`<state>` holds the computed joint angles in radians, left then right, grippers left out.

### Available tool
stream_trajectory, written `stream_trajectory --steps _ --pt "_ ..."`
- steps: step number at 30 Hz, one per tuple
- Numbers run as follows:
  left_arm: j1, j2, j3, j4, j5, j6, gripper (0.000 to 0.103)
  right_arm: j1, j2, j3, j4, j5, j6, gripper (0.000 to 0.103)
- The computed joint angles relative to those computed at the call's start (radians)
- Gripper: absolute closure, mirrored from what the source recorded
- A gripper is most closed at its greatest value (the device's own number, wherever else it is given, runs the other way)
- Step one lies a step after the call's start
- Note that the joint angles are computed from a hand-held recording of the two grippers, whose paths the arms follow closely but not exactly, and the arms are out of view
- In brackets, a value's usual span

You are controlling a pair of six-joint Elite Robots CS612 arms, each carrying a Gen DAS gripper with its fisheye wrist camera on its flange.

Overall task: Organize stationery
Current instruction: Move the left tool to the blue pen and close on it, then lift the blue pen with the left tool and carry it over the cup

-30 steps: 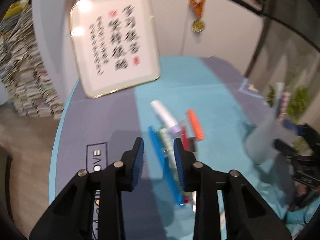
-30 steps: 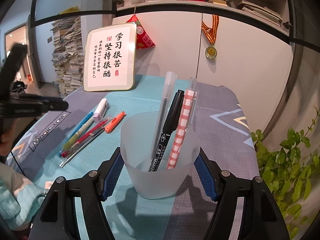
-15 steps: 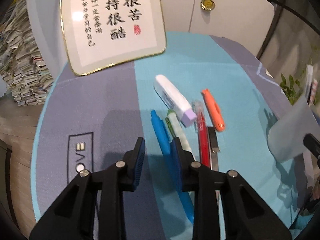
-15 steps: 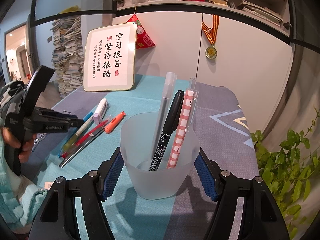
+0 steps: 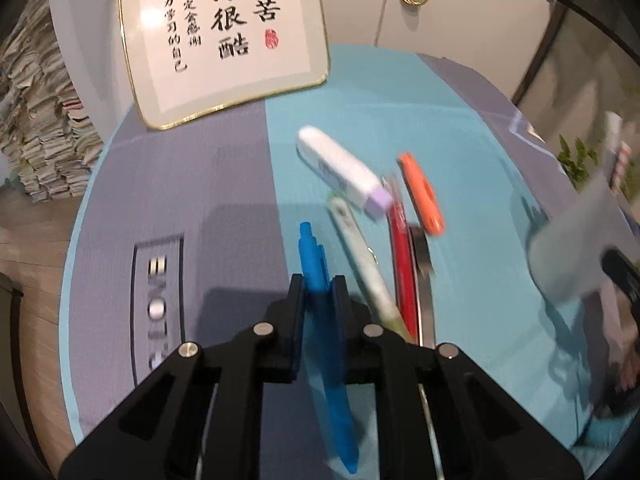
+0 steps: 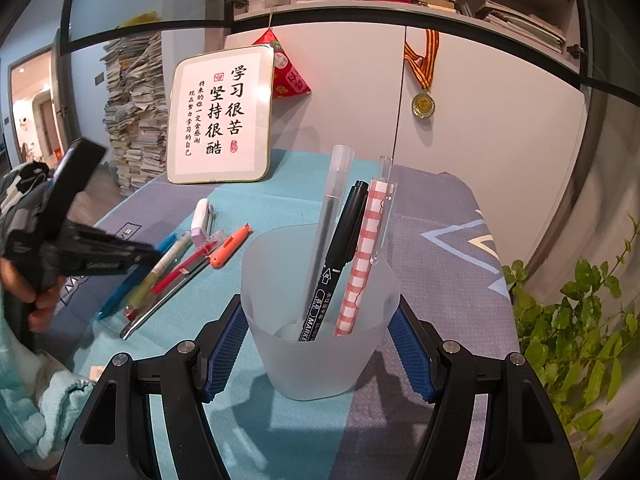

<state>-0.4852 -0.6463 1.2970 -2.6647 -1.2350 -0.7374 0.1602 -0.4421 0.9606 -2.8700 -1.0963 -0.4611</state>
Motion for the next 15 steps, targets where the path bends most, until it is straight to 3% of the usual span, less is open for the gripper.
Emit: stream_trajectory --steps 5,7,12,14,15 --pt "-0.014 -0.001 -0.004 0.034 0.033 0.055 0.089 0.001 0.001 -0.002 0.0 0.002 0.0 0.032" --pt "-0.014 0.006 -0.019 0.04 0.046 0.068 0.081 0.001 0.001 -0.002 0.002 0.001 -0.002 0.032" --pt "0.003 0.034 -0.069 0.066 0.051 0.074 0.08 0.001 0.0 -0.001 0.002 0.002 0.0 0.032" --pt "0.012 0.036 -0.073 0.062 0.027 0.06 0.084 0.001 0.0 0.001 0.0 0.003 -0.002 0.032" --pt "0.013 0.034 -0.073 0.07 0.022 0.053 0.092 0.001 0.0 0.002 -0.001 0.003 -0.002 0.032"
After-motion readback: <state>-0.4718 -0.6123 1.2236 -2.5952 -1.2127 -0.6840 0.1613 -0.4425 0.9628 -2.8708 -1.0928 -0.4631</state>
